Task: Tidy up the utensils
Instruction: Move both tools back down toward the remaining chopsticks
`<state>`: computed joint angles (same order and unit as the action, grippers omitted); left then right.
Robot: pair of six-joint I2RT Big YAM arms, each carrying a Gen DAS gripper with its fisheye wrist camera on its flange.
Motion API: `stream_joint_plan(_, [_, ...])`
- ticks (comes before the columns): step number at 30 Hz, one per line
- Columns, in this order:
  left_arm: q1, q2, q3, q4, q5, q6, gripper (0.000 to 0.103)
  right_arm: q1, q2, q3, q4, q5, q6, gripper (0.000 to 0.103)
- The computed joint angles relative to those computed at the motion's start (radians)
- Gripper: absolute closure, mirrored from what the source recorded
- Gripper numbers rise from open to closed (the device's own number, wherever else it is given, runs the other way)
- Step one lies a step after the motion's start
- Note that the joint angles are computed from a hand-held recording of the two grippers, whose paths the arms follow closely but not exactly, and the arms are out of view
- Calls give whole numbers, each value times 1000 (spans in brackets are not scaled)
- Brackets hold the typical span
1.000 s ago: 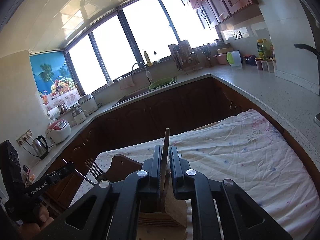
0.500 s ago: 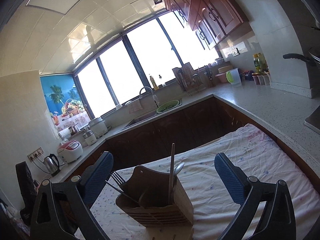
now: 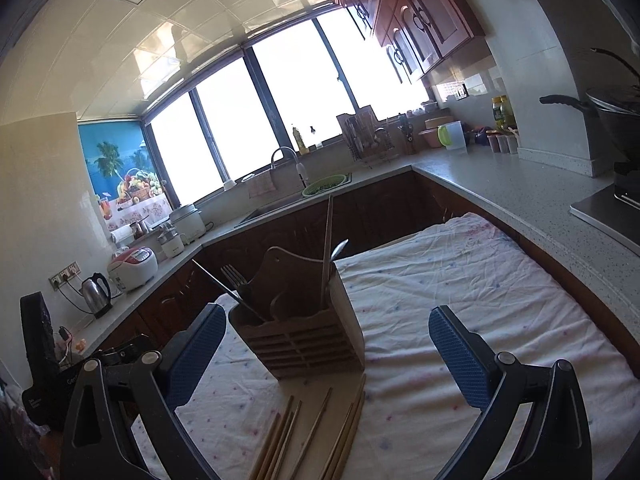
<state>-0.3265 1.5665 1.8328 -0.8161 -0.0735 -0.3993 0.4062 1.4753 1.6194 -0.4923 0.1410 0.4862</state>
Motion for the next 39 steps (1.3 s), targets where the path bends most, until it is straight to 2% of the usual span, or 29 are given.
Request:
stream_joint_plan(11, [-21,-24,-106,-76,15,-18,21,33,-38,-115,-69,-8,46,0])
stream_joint_plan(23, [-32,9,-85,-134,11,-2,21,38,-27,-127,-104,-21,60,0])
stream_joint_plan(29, [-36,59,-21,-180,26,22,21,32,10,-85,-134,-39,37,2])
stream_joint_plan(32, [-38,93,30,-205,40,37,26,26,38,-45,-157,-48,21,8])
stream_joint_plan(39, [-37,220,199,-300,88,81,49,-1,136,77,-240,-93,0,44])
